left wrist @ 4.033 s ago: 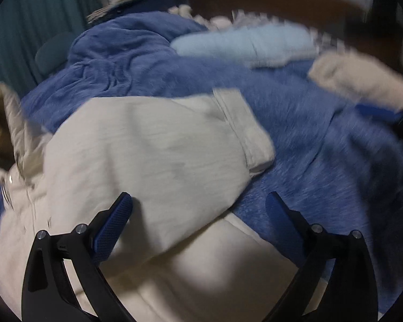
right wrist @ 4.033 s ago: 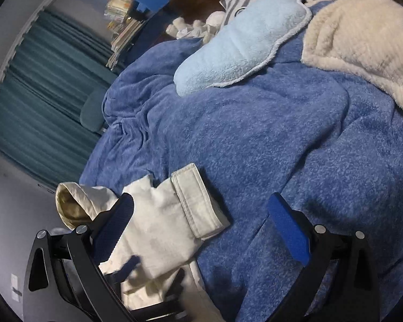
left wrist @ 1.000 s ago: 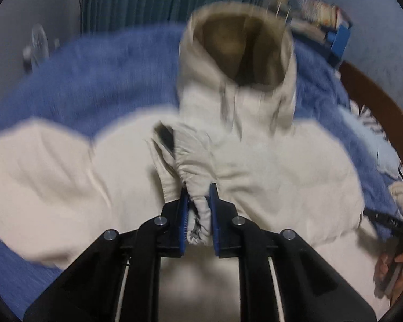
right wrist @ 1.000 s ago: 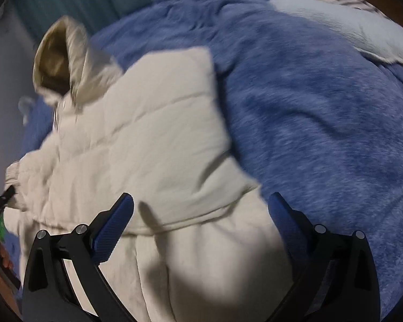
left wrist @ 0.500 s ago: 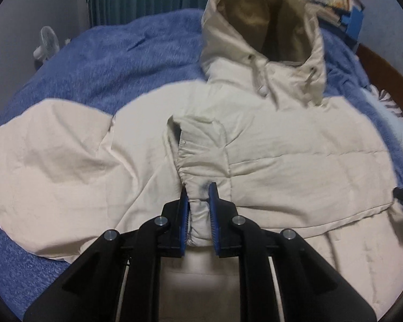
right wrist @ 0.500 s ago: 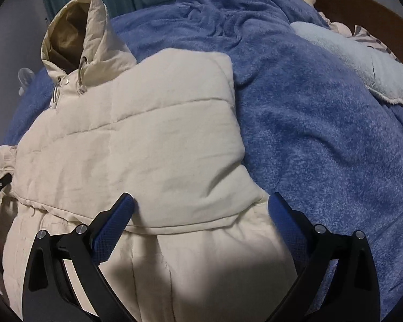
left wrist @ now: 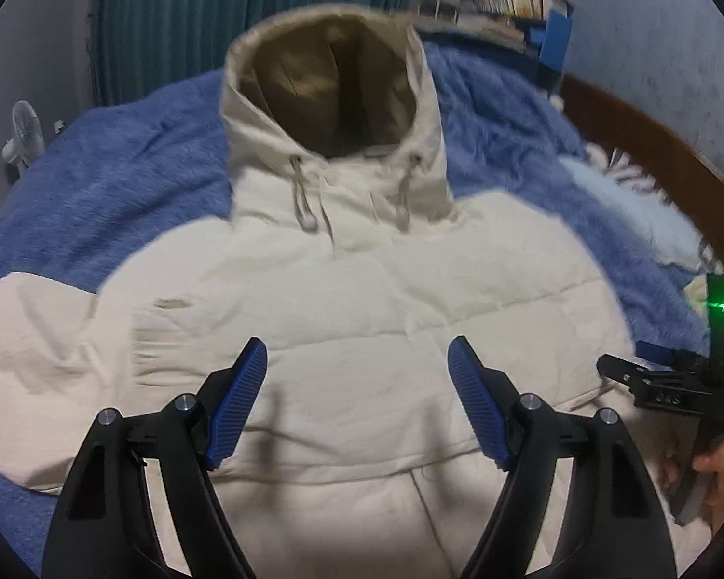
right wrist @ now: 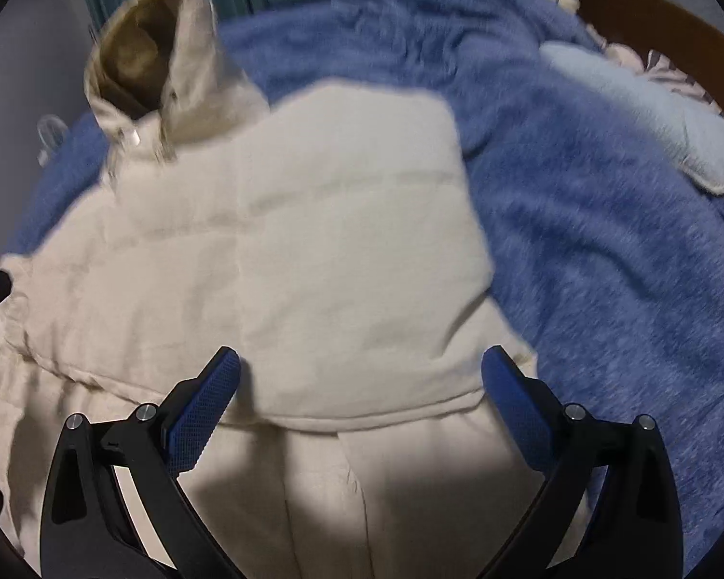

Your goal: Fold large clothes

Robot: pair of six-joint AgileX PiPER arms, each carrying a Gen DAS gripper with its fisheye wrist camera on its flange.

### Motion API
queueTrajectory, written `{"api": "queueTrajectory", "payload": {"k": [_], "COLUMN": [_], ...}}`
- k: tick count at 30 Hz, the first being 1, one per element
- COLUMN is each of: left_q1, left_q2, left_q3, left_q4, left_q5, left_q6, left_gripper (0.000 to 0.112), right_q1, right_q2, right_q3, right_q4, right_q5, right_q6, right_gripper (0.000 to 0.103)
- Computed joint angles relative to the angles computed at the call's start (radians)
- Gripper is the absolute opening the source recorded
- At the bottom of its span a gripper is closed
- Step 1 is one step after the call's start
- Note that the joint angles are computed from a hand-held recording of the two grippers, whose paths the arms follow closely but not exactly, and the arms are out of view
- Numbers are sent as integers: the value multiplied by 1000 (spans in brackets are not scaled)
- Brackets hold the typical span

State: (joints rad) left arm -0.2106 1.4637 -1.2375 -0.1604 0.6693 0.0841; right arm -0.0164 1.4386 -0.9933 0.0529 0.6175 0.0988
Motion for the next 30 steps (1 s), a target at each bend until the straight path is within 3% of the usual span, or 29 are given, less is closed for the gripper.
{"api": "queueTrajectory", "payload": {"k": [4, 6, 9, 12, 14, 18, 23, 30], "left_q1": [-34, -26, -59, -102, -102, -41, 61, 355], "left_q2": [126, 136, 145, 163, 155, 51, -141, -318], "left_q3": [-39, -13, 20, 7, -4, 49, 138, 234], "left_q4": [115, 103, 201, 314, 306, 135, -14, -143], "left_q5": [42, 6, -30, -15, 1, 6, 44, 115], "left_q6": [-138, -126, -190, -288, -301, -196, -3, 272], "left_gripper": [73, 75, 77, 78, 78, 79, 92, 95], "right_q1": [29, 33, 27, 34, 44, 55, 146, 298], "right_q2": [14, 20, 46, 62, 59, 44, -36, -128], "right_q3": [8, 11, 10, 4, 4, 0, 13, 24], "right_q4": [-75, -84, -59, -82, -114, -142, -289, -348], "right_q5": [-9, -12, -22, -22, -20, -9, -39, -68], "right_q6": [68, 77, 59, 80, 107, 131, 231, 323], "right_gripper": [98, 98, 98, 98, 98, 98, 97, 97]}}
